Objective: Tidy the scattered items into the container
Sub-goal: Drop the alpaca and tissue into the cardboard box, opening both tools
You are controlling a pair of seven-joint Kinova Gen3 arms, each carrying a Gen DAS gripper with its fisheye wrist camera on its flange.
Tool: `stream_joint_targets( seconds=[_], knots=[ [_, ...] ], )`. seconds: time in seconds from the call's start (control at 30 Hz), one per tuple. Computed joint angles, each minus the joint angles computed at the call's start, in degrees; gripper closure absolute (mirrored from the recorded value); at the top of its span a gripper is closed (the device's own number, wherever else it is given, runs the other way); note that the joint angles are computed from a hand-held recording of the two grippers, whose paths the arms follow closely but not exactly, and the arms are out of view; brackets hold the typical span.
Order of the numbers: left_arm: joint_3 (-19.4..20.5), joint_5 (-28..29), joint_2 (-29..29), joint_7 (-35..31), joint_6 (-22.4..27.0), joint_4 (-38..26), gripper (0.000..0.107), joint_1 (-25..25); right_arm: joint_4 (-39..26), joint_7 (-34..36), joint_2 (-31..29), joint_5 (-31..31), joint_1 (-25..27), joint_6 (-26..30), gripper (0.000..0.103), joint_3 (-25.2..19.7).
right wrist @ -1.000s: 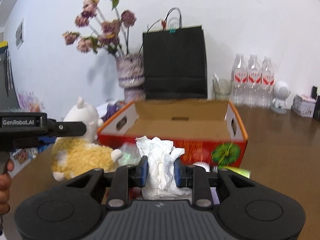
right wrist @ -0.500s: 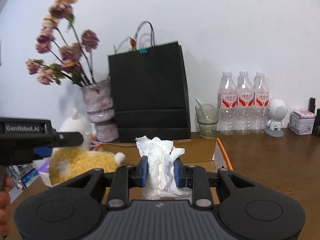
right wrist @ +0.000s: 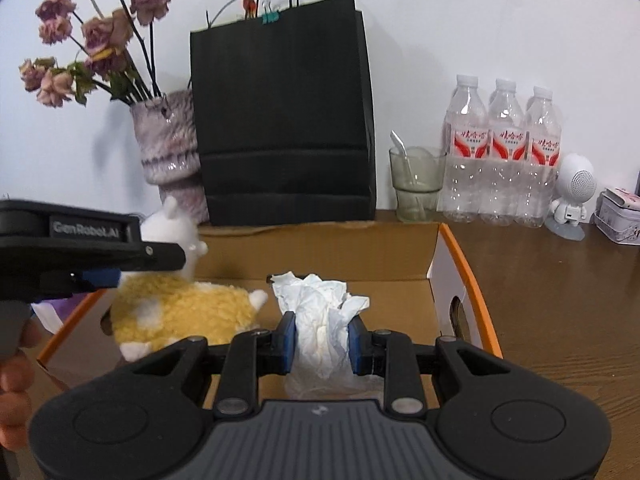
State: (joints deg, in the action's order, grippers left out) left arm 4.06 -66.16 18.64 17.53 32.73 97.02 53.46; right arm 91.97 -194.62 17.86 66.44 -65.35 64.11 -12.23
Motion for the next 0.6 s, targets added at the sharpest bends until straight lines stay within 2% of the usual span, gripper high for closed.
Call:
stream_joint_targets(
  seconds=[0.1,0.13,0.17,0.2,0.23,0.27,0.33,0.4,0.6],
  knots=[
    [0.4,1.9,0.7,-1.6,1.4,-0.4,0.061,-0.3,-0.7,1.4,0.2,-2.1,0.8,-0.5,0.062,-0.1],
    [0.8,3.3,0.8,-3.0,2.1,-0.7,0.056,-0.6,-1.0,2.0,0.3,-2.7,0.8,-0.3,0.047,-0.1],
    [0.8,4.0,0.6,-3.8,2.4,-0.6,0.045,-0.6,-1.4,2.5,0.5,-3.0,0.7,0.0,0.028,0.0],
    [0.5,3.8,0.4,-3.6,2.5,-0.2,0.035,-0.3,-1.8,3.2,0.7,-3.3,0.5,0.4,0.019,0.1],
    [0.2,3.4,0.3,-3.4,3.1,-0.1,0.016,0.1,-2.1,3.9,0.8,-3.7,0.5,0.6,0.007,0.3],
    [-0.1,2.5,0.2,-2.5,4.6,0.0,0.005,1.1,-2.2,4.4,0.7,-3.8,0.4,0.6,0.006,0.3],
    [-0.4,-1.1,-0.2,0.5,6.9,0.9,0.004,2.7,-2.7,5.7,0.5,-4.6,0.6,0.5,0.002,0.4],
    [0.7,-3.5,-1.2,1.1,6.9,2.3,0.004,2.2,-3.2,5.9,0.5,-5.1,0.2,1.3,0.0,0.6],
    [4.6,-3.3,-2.4,-0.2,11.3,3.0,0.004,1.1,-3.4,5.7,-0.2,-5.3,-0.3,2.6,0.0,0.5]
  ],
)
